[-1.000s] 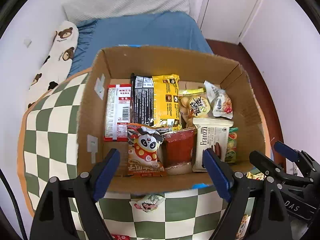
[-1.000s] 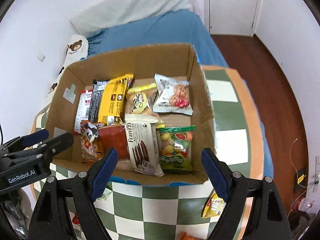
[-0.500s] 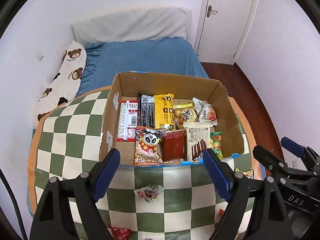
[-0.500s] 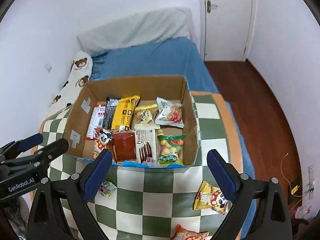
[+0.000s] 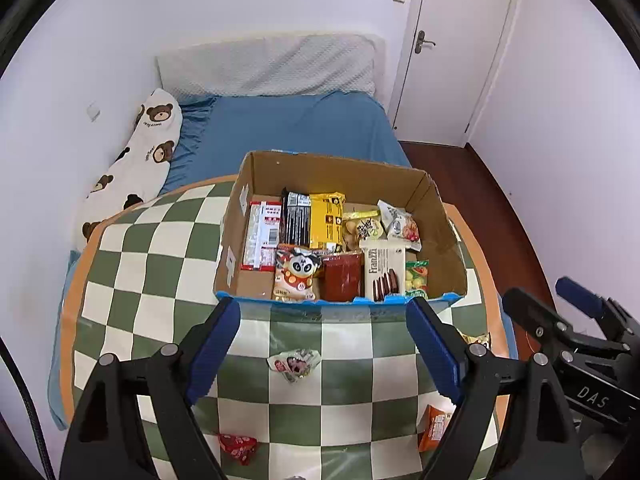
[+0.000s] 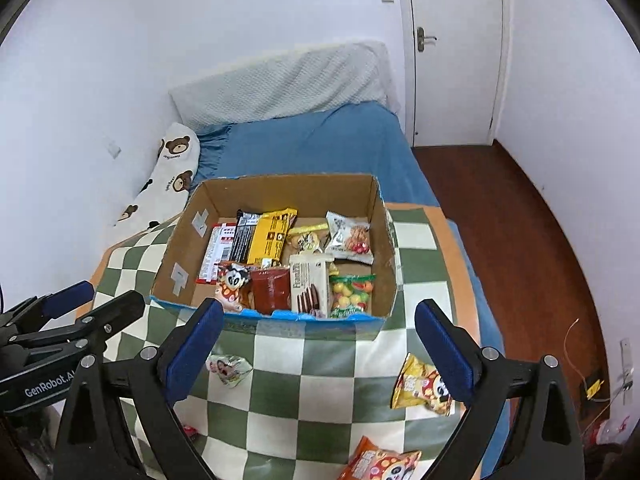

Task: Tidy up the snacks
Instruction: 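Lift both tools out of the box back toward the remaining snacks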

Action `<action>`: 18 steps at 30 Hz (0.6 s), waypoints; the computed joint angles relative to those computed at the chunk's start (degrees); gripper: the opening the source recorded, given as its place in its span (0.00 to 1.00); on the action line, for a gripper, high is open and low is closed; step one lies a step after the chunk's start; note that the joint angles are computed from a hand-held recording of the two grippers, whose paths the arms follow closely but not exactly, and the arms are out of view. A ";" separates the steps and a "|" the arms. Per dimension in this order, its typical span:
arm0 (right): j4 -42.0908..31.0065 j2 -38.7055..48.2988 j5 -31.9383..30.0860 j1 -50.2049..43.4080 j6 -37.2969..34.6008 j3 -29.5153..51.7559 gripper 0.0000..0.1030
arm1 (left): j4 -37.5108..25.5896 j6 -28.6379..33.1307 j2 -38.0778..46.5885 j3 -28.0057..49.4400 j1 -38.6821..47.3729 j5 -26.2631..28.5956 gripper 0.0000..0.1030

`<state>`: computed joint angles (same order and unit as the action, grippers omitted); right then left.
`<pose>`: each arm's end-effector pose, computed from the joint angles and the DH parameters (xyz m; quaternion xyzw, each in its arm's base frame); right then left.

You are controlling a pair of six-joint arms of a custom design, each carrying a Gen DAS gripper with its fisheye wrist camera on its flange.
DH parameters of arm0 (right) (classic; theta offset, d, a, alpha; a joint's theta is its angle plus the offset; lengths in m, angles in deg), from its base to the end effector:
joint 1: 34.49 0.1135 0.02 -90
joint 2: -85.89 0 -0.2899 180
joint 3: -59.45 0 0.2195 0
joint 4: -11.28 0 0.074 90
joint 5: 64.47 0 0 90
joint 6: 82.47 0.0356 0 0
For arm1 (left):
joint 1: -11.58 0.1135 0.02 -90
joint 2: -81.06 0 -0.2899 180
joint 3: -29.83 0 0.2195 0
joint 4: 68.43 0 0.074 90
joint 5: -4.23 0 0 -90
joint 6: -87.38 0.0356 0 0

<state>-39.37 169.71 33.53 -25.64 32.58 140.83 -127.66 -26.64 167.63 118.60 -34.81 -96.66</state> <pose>0.2712 0.0372 0.3050 0.1552 0.9337 0.0288 0.3214 0.1989 -0.1990 0.3199 0.1587 0.9417 -0.0885 0.2833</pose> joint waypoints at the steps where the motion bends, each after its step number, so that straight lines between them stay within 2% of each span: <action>1: -0.25 -0.04 -1.41 -0.92 0.50 -1.05 0.97 | -0.08 0.05 -0.03 -0.55 0.16 0.60 0.82; 6: 1.48 1.11 -9.50 -7.21 2.51 -12.44 0.97 | 1.83 0.26 -0.68 -8.80 0.68 2.08 0.82; 10: 4.19 8.94 -13.75 -8.20 -4.21 -21.28 0.97 | 6.23 1.69 2.18 -18.42 2.66 4.63 0.82; 14: 6.54 23.59 -8.42 0.20 -11.96 -24.59 0.97 | 11.80 2.75 5.75 -27.54 3.81 5.87 0.82; 18: 8.42 35.79 0.25 8.37 -11.99 -24.03 0.97 | 16.07 1.26 8.24 -35.32 4.28 5.95 0.82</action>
